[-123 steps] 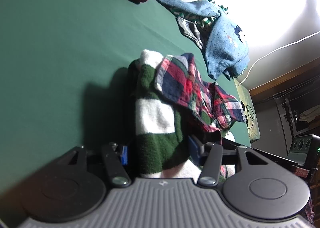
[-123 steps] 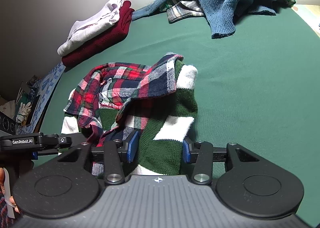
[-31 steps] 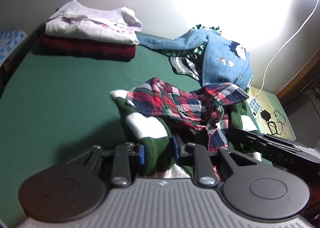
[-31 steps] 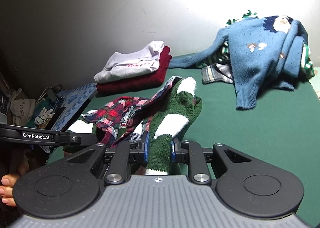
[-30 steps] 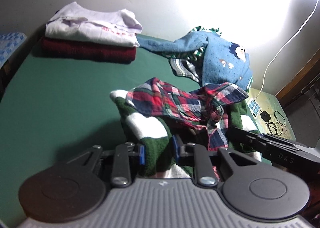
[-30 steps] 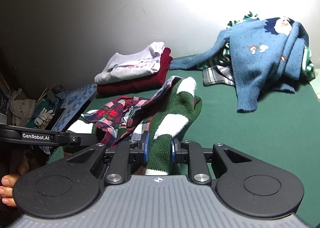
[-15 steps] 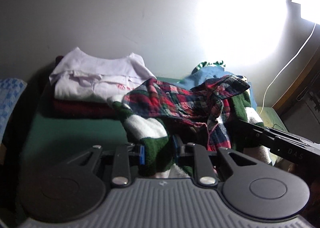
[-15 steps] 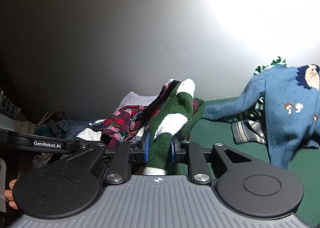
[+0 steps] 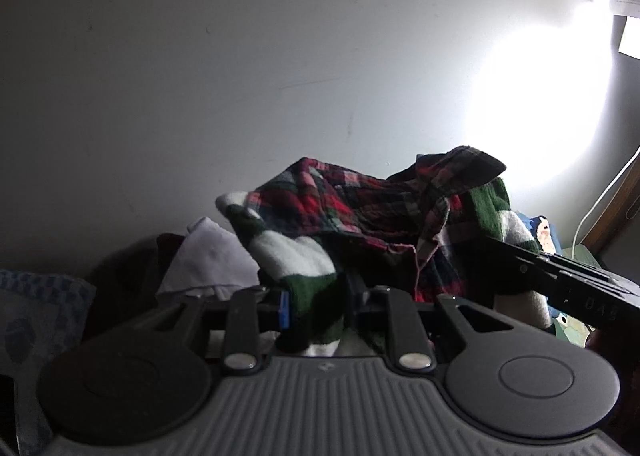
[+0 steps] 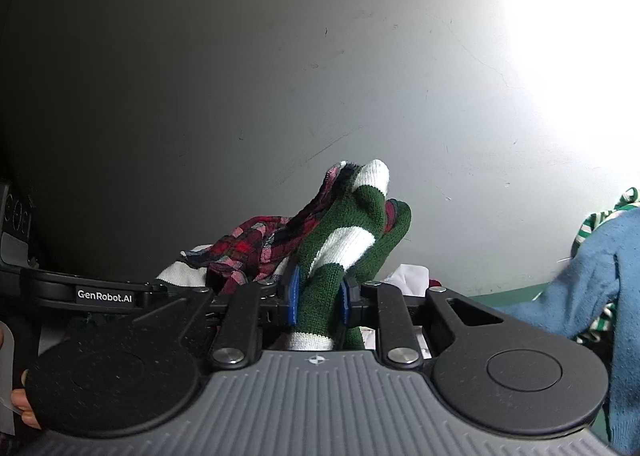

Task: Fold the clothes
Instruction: 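Carry the bundle with both grippers onto the white-and-maroon folded stack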

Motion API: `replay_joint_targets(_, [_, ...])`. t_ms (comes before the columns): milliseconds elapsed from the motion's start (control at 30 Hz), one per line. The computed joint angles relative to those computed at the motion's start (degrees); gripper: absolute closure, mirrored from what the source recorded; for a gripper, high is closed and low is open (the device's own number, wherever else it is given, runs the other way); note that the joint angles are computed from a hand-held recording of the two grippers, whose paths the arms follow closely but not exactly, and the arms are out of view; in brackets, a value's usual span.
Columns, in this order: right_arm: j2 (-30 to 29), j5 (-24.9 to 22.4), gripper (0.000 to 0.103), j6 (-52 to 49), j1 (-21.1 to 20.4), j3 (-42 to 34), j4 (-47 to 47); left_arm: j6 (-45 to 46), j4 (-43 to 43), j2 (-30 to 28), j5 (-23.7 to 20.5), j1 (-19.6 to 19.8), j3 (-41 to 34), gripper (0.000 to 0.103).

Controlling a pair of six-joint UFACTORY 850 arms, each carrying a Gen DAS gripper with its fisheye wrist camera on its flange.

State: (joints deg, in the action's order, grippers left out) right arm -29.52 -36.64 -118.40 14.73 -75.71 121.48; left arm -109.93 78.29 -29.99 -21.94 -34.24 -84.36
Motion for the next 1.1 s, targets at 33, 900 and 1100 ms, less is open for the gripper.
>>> replay_joint_targets(33, [-0.9,-0.1,0.082,0.1,0.2,-0.9,0.5,1.0,-0.4,-0.5,-0.2,0.4,-0.6,0.083])
replay_joint_targets(900, [-18.5,2.4,0.082,-6.9,1.2,-13.4,6.0,7.1,-5.8,-13.8,0.0,4.7,-10.6,0.07])
replay_joint_targets(1100, [-18.3,1.5,0.075,-5.8,1.1,-11.9,5.8,-6.7,5.2,-11.1,3.6,5.8,-5.0,0.045])
